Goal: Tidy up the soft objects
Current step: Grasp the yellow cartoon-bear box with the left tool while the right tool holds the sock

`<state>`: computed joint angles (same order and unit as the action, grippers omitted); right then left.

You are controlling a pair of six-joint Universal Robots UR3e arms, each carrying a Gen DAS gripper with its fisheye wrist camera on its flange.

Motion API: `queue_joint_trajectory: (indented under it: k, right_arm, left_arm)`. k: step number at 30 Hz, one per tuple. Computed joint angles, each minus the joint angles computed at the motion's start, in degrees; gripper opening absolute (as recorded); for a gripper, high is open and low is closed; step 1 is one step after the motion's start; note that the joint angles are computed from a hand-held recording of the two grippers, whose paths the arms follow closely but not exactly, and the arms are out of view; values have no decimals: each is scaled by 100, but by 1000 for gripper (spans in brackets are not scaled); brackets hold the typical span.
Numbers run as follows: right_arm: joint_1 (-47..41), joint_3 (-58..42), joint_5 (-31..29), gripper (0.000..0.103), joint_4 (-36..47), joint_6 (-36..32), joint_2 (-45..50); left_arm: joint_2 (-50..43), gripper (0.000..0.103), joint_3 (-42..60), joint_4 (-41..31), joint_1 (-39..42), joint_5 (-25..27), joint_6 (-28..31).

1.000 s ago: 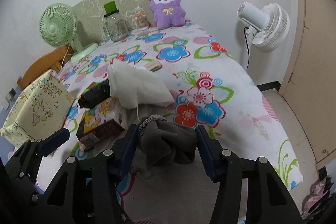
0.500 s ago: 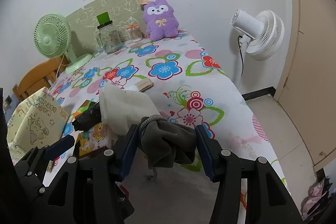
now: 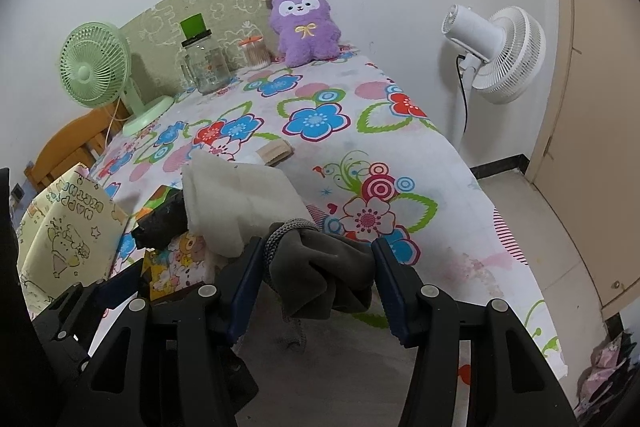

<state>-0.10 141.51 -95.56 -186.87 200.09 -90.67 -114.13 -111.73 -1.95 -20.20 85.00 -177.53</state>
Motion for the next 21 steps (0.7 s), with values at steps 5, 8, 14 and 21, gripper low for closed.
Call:
queue_joint_trajectory:
  k: [5,8,14,21]
  right_arm:
    - [167,-37,-145,57,107,81,-97]
    - [301,-67,-283,57,217,171,-198]
    - [510,-109,-500,57,428,269,-443]
    - [800,-198,-820,57,773,350,-812]
  left_arm:
    - [170,82,-182,77,35,-61,5]
    - [306,81,-314,172,26,-39,39]
    - [592,81,-544,270,23,-36,95]
    - [980,81,-723,255,-13,27,118]
